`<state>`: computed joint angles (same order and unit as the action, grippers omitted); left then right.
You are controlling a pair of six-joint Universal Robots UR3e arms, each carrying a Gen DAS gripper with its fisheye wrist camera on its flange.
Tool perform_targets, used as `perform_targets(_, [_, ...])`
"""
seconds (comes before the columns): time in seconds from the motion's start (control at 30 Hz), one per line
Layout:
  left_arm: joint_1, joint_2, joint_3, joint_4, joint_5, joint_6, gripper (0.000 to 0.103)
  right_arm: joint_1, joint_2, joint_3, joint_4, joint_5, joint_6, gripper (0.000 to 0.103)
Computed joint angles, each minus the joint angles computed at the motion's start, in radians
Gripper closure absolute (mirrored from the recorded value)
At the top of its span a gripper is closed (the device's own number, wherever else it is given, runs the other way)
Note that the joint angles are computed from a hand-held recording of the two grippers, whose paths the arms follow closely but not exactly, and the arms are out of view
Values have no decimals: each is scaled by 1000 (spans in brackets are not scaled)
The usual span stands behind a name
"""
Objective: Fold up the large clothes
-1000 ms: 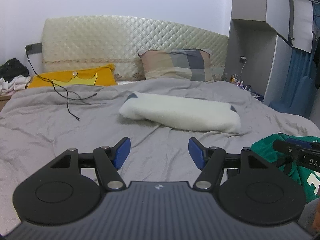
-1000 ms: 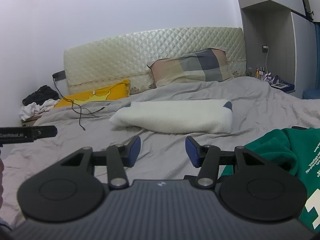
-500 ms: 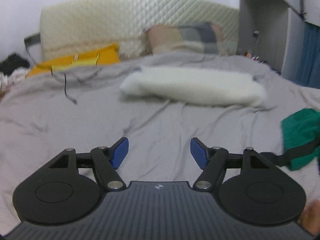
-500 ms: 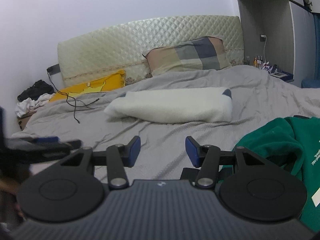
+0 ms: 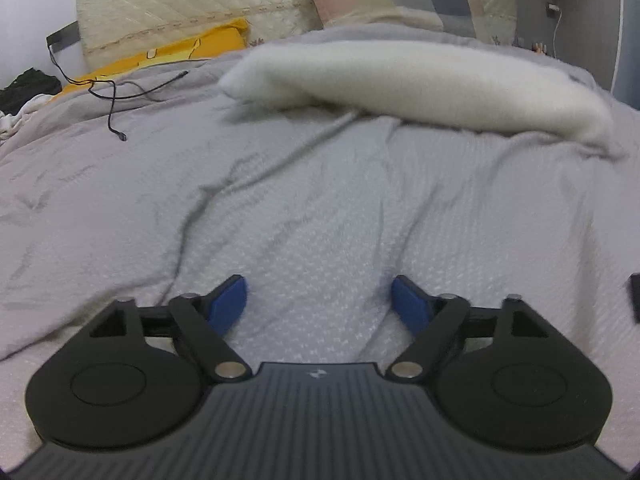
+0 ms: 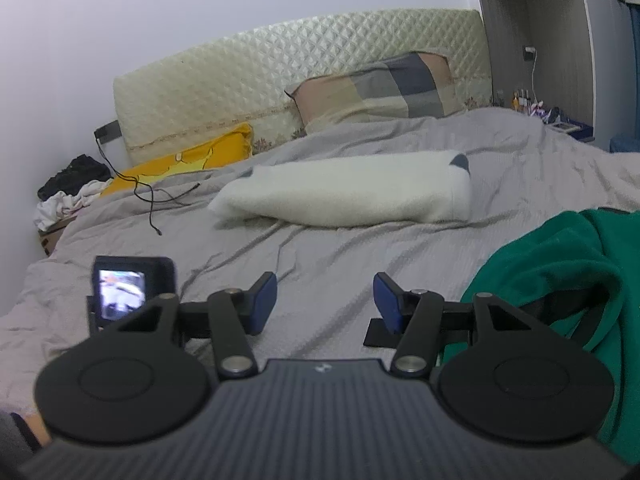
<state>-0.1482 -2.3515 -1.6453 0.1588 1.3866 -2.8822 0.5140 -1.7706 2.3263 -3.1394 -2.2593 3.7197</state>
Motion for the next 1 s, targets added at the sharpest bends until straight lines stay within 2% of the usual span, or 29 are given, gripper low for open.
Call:
perform_targets(0.1, [-3, -27, 30, -4, 19, -20, 0, -11, 13, -8, 12, 12, 6, 46])
perform_targets(0.13, [0, -23, 19, 0, 25, -30, 0, -14, 19, -11, 14, 14, 7, 43])
perform_targets(0.2, [18, -26, 22, -12, -7, -51, 0, -14, 33, -7, -17, 11, 6, 21])
perform_targets(0.3, [11, -27, 34, -19, 11, -48, 0, -19, 31, -5, -17, 15, 12, 10])
perform_targets(0.4, [5, -23, 31, -23, 19, -45, 0, -9, 30, -12, 0, 3, 16, 10])
perform_targets(0.57, [43, -11, 21, -50, -54, -64, 0, 43, 65, -41, -1, -74, 19, 10])
perform_targets(0.73, [37, -9, 15, -47, -46, -61, 0, 78, 64, -75, 47, -112, 43, 9])
perform_targets(0.87, [40, -6, 9, -45, -52, -63, 0, 139, 115, -192, 103, -158, 65, 9])
perform_targets(1.0, [40, -6, 10, -45, -52, -64, 0, 176, 228, -402, 191, -168, 47, 9])
